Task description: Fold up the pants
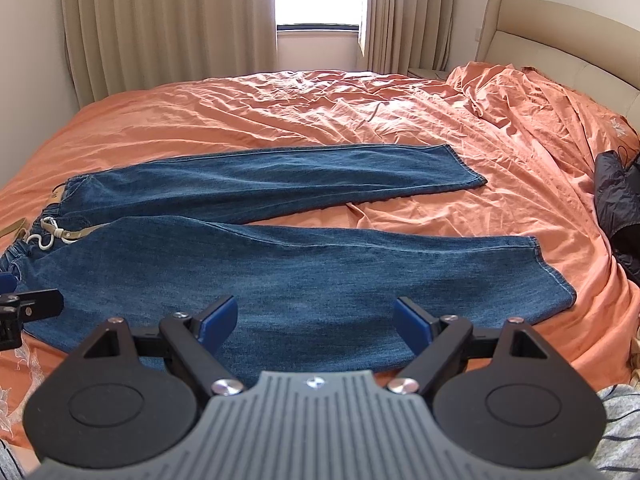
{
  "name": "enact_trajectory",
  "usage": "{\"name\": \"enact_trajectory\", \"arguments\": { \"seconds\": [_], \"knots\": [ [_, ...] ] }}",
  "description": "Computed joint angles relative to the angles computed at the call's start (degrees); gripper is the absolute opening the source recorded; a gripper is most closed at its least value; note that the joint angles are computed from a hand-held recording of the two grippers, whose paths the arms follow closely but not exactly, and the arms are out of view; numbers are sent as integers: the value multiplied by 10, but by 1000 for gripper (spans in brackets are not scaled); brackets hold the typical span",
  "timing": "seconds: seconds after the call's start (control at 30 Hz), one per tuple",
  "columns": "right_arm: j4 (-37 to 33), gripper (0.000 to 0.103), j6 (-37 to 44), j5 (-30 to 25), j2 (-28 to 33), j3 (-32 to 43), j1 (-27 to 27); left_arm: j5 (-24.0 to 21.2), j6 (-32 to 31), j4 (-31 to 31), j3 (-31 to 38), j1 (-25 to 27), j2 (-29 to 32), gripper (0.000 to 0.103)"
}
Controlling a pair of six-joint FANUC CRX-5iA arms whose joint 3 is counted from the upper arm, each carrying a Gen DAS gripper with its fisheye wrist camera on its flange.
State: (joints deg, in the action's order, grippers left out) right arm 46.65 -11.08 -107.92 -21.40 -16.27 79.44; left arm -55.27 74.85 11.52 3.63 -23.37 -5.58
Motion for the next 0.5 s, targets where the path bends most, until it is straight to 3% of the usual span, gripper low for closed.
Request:
{"name": "enact_trajectory", "arguments": {
  "seconds": [0.5],
  "knots": [
    [-2,81,-15,-7,0,-1,5,-2,-1,-2,3,-1,0,89]
  ]
}}
